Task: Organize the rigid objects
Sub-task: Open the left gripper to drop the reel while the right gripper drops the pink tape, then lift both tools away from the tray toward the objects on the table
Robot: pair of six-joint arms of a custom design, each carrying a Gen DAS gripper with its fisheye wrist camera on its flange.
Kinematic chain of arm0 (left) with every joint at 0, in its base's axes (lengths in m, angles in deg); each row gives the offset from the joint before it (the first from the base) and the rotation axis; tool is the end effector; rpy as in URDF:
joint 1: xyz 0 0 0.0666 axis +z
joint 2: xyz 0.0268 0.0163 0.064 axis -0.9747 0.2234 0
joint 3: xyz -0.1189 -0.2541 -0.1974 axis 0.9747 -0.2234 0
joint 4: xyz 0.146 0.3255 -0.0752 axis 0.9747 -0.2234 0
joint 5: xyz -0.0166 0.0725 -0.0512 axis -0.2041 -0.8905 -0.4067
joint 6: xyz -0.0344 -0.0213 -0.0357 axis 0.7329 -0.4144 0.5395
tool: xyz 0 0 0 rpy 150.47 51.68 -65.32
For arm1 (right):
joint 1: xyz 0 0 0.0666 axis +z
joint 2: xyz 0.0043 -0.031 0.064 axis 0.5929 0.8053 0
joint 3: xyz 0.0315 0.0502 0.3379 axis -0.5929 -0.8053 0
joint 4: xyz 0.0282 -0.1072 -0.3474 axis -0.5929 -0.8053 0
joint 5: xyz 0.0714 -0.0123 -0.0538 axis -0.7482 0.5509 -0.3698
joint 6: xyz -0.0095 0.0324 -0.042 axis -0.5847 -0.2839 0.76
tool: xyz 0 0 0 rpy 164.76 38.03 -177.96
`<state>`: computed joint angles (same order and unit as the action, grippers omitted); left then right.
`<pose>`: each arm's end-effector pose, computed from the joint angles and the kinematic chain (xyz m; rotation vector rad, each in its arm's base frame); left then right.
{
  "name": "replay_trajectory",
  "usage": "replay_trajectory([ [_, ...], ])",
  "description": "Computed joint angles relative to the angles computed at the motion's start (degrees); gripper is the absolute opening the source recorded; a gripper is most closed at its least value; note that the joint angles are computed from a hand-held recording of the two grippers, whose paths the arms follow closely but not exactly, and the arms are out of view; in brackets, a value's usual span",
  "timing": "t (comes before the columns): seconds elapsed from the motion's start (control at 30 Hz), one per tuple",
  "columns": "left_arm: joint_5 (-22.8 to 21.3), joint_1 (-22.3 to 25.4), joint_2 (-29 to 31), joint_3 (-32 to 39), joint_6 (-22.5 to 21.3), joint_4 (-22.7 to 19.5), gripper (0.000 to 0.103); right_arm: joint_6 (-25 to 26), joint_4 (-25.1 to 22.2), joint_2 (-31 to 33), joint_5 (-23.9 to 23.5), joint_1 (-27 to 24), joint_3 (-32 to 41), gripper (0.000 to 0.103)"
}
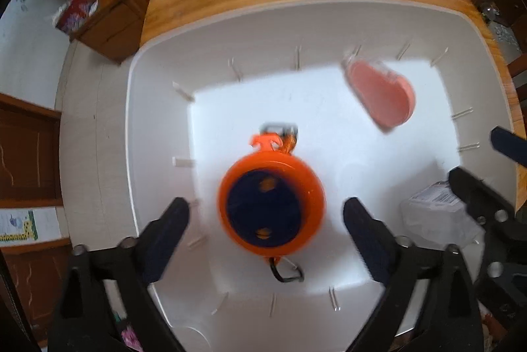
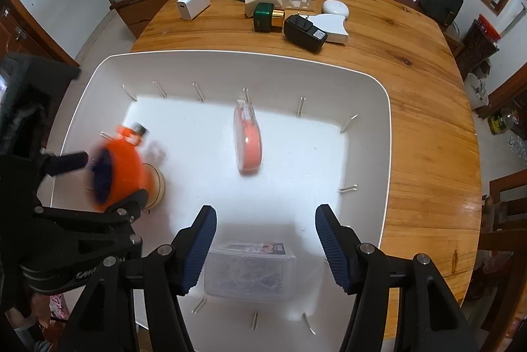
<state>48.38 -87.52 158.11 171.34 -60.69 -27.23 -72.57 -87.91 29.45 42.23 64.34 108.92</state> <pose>0.5704 -0.1021 0.3150 0.7896 2.8653 0.1637 0.5024 0.2614 0.3420 0.2179 2.8717 0.0250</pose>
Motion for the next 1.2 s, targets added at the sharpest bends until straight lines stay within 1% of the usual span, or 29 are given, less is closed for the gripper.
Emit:
replay_trajectory([
  [0.1, -1.2, -0.5, -1.4, -1.4, -0.8, 2.4, 0.098, -0.1, -0.1, 0.0, 0.2, 0.1, 0.2, 0.063],
  [0.47, -1.1, 0.0, -1.7, 0.9, 0.8, 1.6, 0.098, -0.1, 0.3, -1.5, 1.8, 0.3, 0.5, 0.063],
  [0.8, -1.0, 0.2, -2.4, 3.2, 2.0, 0.5, 0.098, -0.7, 1.2, -4.5, 3.4, 0.1, -0.6, 0.063],
  [0.87, -0.8, 0.3, -2.6, 3.4, 2.4, 0.5, 0.098, -0.8, 1.9, -5.5, 3.4, 0.0, -1.3, 0.063],
  [1.07, -0.3, 0.5, -4.0, 3.4, 3.6, 1.0, 0.098, 0.3, 4.6, -8.7, 5.7, 0.3, -2.7, 0.064],
  [1.2, -0.2, 0.6, -5.0, 3.1, 4.6, 1.4, 0.098, 1.1, 6.0, -10.4, 4.6, 0.2, -3.2, 0.064],
])
